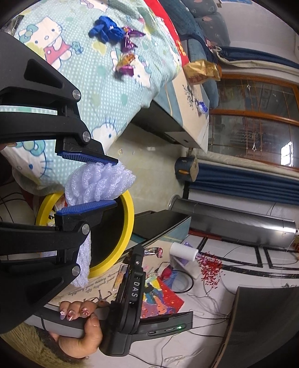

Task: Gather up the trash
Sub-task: 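Open both tools to drop the mesh sleeve and chocolate wrapper into the bin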

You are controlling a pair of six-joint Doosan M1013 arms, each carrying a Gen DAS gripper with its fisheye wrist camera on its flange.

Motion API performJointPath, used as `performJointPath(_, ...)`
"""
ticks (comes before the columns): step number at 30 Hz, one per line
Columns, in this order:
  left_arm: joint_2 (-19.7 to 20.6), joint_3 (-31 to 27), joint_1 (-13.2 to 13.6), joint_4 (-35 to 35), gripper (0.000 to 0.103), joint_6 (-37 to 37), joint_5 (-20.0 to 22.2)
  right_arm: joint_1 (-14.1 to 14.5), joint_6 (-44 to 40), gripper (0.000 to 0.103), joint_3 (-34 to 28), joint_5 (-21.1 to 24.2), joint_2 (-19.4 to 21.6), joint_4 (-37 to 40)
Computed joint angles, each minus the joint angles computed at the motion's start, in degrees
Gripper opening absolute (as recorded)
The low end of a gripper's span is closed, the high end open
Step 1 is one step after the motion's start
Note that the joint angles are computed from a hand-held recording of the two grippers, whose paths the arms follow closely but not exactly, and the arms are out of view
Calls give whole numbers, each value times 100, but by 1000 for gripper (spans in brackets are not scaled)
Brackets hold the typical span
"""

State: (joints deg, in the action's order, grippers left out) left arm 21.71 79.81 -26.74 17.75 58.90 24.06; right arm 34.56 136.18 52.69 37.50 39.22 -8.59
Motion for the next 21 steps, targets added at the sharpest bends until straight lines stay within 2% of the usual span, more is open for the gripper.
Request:
performJointPath(9,243,-231,-100,-420,30,574,188,-95,308,19,195,-13,-60,-46)
performJointPath(21,507,-505,-126,-824,32,993,491,-163,19,20,258,206,-11,270)
